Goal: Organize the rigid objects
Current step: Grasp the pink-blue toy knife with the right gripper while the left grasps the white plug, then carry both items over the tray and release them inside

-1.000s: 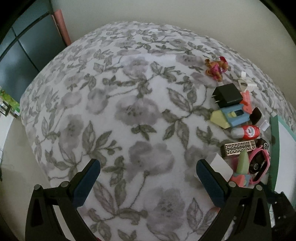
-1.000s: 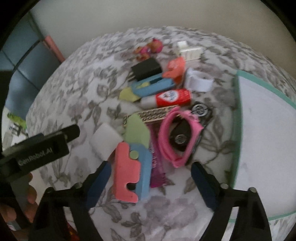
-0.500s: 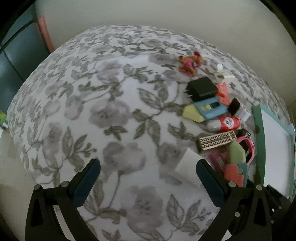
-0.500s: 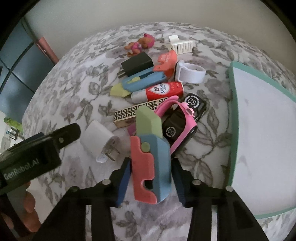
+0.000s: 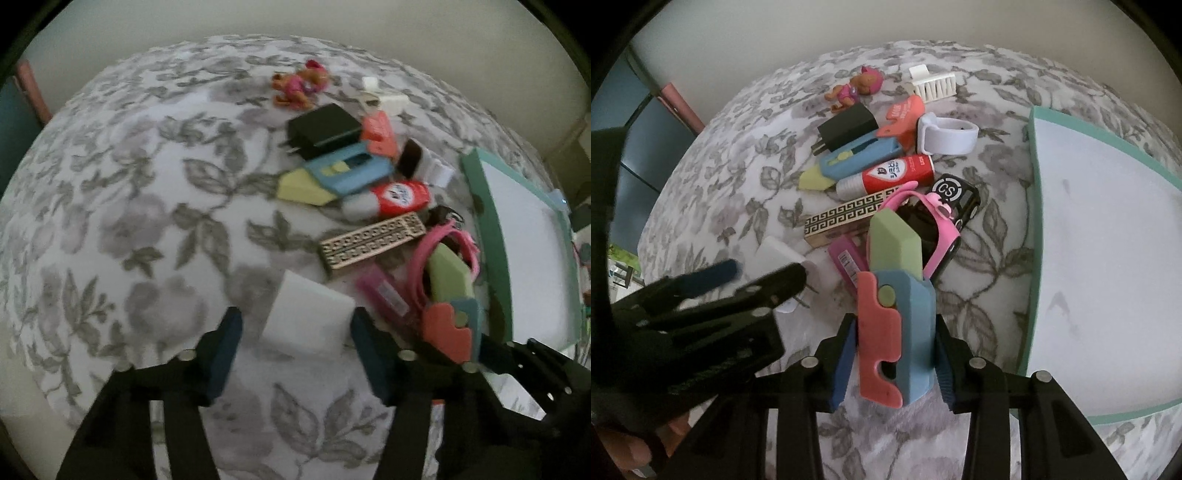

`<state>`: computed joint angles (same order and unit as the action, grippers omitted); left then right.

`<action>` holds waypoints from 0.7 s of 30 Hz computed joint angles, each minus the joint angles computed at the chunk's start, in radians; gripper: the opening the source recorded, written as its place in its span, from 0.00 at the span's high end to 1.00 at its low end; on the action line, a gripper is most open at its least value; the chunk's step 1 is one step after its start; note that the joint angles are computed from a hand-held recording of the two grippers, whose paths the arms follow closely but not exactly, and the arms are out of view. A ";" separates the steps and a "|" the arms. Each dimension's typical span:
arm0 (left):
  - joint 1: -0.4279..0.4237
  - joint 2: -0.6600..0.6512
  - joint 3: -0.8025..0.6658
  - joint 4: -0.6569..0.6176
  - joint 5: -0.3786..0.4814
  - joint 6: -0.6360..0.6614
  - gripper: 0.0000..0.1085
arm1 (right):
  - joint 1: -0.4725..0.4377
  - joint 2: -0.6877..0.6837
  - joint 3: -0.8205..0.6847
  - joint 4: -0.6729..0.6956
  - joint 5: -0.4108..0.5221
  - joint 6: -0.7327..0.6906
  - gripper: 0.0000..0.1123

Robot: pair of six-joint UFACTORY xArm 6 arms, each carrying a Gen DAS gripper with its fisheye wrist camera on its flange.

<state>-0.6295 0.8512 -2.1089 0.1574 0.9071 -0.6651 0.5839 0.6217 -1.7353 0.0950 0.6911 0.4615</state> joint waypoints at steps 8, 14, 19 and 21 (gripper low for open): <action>-0.006 0.041 -0.067 0.012 0.032 0.002 0.50 | 0.001 0.020 -0.019 0.010 0.010 -0.009 0.67; -0.002 -0.006 -0.011 0.024 0.042 -0.036 0.54 | -0.005 0.000 0.018 0.059 -0.031 -0.019 0.67; 0.005 -0.050 0.049 0.019 0.027 -0.071 0.55 | -0.011 -0.050 0.092 0.146 -0.104 -0.059 0.68; 0.006 -0.076 0.081 0.021 0.011 -0.094 0.55 | -0.012 -0.063 0.112 0.182 -0.132 -0.072 0.68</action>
<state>-0.6233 0.7750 -2.0275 0.1784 0.9181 -0.7593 0.5719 0.5586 -1.6229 0.2767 0.5595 0.3890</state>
